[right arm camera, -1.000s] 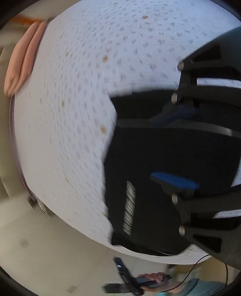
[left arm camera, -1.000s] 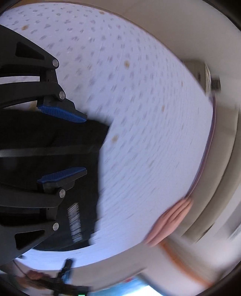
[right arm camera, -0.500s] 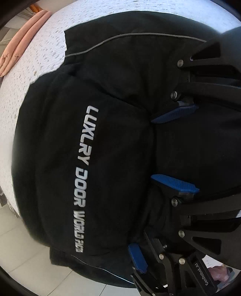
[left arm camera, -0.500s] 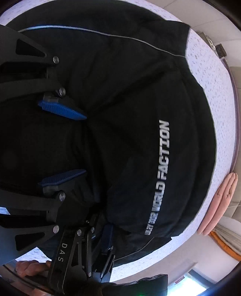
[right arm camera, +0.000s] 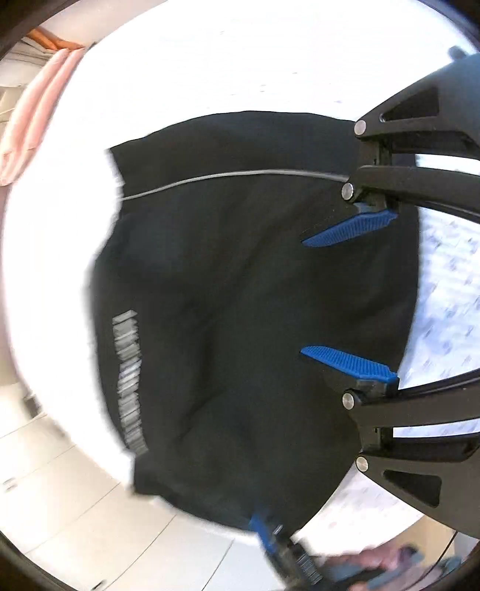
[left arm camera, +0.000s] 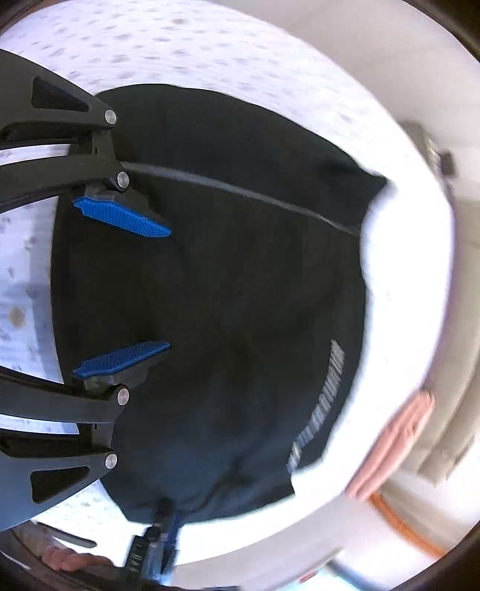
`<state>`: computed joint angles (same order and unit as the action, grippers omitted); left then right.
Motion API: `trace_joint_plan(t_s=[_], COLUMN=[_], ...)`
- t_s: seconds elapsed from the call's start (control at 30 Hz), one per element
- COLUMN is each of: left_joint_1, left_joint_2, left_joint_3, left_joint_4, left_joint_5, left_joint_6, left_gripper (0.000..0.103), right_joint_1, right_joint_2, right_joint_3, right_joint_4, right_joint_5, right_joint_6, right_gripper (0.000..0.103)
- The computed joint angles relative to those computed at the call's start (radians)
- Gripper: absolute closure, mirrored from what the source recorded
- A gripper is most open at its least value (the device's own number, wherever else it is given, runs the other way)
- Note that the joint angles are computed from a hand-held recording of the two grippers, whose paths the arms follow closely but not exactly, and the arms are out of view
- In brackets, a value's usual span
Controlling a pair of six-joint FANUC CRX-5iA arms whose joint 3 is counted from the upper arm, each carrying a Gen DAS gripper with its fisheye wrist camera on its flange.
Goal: Fold large clothes
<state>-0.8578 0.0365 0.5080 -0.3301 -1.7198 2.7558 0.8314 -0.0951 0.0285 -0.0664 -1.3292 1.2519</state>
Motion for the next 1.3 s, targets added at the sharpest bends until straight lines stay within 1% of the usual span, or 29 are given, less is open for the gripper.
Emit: trace_joint_plan(t_s=[0.03,0.07,0.1,0.17,0.23,0.3,0.37,0.43,0.47,0.5,0.53,0.6,0.63,0.7,0.77,0.87,0.93,0.97,1.03,1.1,1.13,1.17,1.27,1.3], left_joint_1=[0.029,0.04,0.043,0.042,0.045,0.062,0.083,0.092,0.092,0.094,0.094,0.092,0.097,0.101,0.08,0.097,0.108,0.12,0.157,0.268,0.315,0.376,0.463,0.491], left_joint_2=[-0.022,-0.038,-0.042,-0.024,-0.019,-0.039,-0.065,-0.07,-0.074,-0.073,-0.076,-0.09,-0.104,-0.124,-0.129,-0.146,-0.156,-0.182,-0.214,-0.285,-0.3,-0.343,-0.386,-0.4], left_joint_3=[-0.054,-0.094,-0.112,-0.103,-0.099,-0.12,-0.138,-0.128,-0.118,-0.107,-0.093,-0.082,-0.084,-0.094,-0.072,-0.075,-0.075,-0.093,-0.136,-0.248,-0.291,-0.362,-0.454,-0.482], left_joint_4=[0.027,0.045,0.048,0.038,0.04,0.065,0.092,0.106,0.098,0.089,0.077,0.06,0.056,0.046,0.002,-0.031,-0.05,-0.05,-0.012,0.126,0.184,0.257,0.353,0.383], left_joint_5=[0.039,0.071,0.086,0.074,0.076,0.099,0.104,0.083,0.077,0.07,0.056,0.031,0.025,0.013,-0.043,-0.089,-0.113,-0.113,-0.068,0.05,0.107,0.174,0.248,0.265], left_joint_6=[0.003,0.016,0.021,-0.013,-0.036,-0.054,-0.073,-0.082,-0.086,-0.095,-0.102,-0.092,-0.085,-0.072,-0.066,-0.091,-0.097,-0.101,-0.096,-0.121,-0.136,-0.159,-0.216,-0.243], left_gripper=[0.043,0.043,0.043,0.042,0.042,0.042,0.042,0.041,0.041,0.041,0.041,0.041,0.041,0.041,0.041,0.041,0.041,0.041,0.041,0.041,0.041,0.041,0.039,0.036], right_joint_1=[-0.006,-0.011,-0.009,-0.001,-0.001,-0.019,-0.063,-0.129,-0.152,-0.175,-0.211,-0.26,-0.282,-0.315,-0.341,-0.362,-0.392,-0.405,-0.399,-0.39,-0.391,-0.391,-0.414,-0.422], right_joint_2=[0.02,0.032,0.035,0.041,0.045,0.04,0.038,0.025,0.014,0.002,0.017,0.007,0.009,0.023,0.035,0.044,0.058,0.065,0.08,0.105,0.113,0.123,0.151,0.159], right_joint_3=[-0.008,-0.017,-0.033,-0.041,-0.035,-0.031,-0.002,0.033,0.039,0.042,0.064,0.064,0.07,0.082,0.09,0.089,0.094,0.095,0.097,0.099,0.102,0.105,0.123,0.129], right_joint_4=[-0.011,-0.025,-0.024,-0.013,-0.018,-0.04,-0.084,-0.148,-0.158,-0.157,-0.161,-0.152,-0.15,-0.134,-0.12,-0.129,-0.161,-0.181,-0.192,-0.18,-0.183,-0.193,-0.239,-0.252], right_joint_5=[-0.023,-0.026,-0.009,0.01,0.007,-0.001,-0.032,-0.053,-0.05,-0.044,-0.041,-0.025,-0.025,-0.029,-0.028,-0.016,-0.013,-0.012,-0.003,0.013,0.015,0.02,0.022,0.02], right_joint_6=[0.001,0.007,0.006,0.001,-0.001,0.016,0.043,0.069,0.066,0.062,0.079,0.07,0.067,0.062,0.061,0.062,0.083,0.092,0.096,0.112,0.12,0.127,0.168,0.181], right_gripper=[0.043,0.043,0.043,0.042,0.042,0.043,0.043,0.041,0.039,0.035,0.03,0.024,0.022,0.022,0.022,0.022,0.022,0.022,0.022,0.022,0.022,0.022,0.021,0.018])
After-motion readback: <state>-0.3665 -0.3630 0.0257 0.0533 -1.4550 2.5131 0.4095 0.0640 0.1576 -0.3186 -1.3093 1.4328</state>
